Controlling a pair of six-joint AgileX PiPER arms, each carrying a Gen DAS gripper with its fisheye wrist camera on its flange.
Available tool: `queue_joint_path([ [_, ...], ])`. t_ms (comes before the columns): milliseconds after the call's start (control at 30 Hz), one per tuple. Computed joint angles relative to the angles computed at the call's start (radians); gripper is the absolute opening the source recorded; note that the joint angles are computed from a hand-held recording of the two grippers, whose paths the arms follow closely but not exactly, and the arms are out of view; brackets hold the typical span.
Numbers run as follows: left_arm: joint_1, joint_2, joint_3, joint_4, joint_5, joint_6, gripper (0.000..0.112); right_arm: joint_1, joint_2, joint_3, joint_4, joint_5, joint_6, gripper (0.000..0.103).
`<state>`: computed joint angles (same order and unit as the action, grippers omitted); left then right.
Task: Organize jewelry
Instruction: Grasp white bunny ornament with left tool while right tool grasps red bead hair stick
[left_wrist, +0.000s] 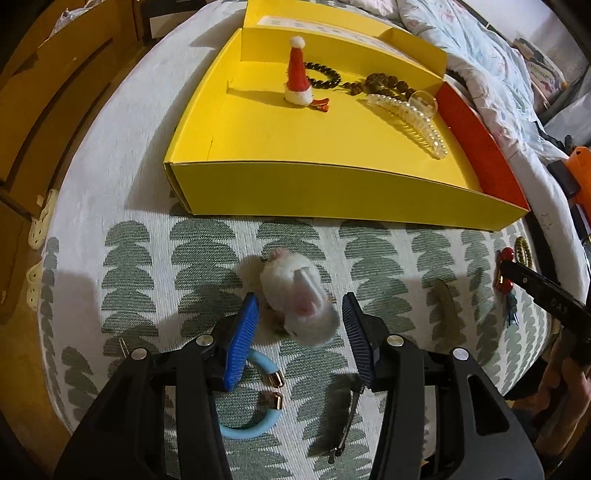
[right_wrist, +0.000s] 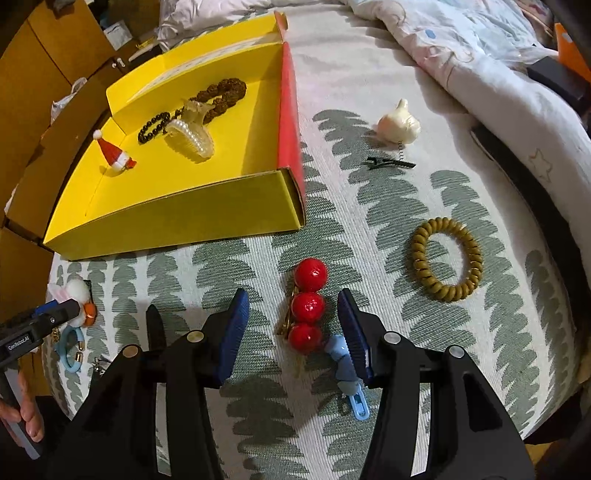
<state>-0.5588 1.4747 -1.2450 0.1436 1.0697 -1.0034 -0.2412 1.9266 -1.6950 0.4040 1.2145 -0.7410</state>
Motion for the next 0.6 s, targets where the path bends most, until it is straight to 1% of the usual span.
queue_joint_path([
  [100, 0.007, 0.006, 0.001, -0.002, 0.001, 0.003, 0.048, 0.014, 0.001, 0.010, -0.026, -0.034, 0.025, 0.052],
  [200, 0.013, 0.014, 0.002, -0.011, -0.004, 0.009, 0.048, 0.021, 0.007, 0.008, -0.036, -0.042, 0.036, 0.049],
  [267, 0.015, 0.020, 0.000, -0.012, -0.006, 0.010, 0.048, 0.026, 0.003, 0.017, -0.043, -0.056, 0.039, 0.044],
  [367, 0.009, 0.029, -0.009, -0.013, -0.003, 0.009, 0.048, 0.023, 0.008, 0.011, -0.041, -0.048, 0.043, 0.038],
  [500, 0.010, 0.042, -0.014, -0.025, -0.005, 0.019, 0.048, 0.029, 0.014, 0.010, -0.058, -0.053, 0.050, 0.037],
  [600, 0.020, 0.052, -0.014, -0.035, -0.010, 0.025, 0.048, 0.042, 0.007, 0.026, -0.075, -0.078, 0.054, 0.037],
])
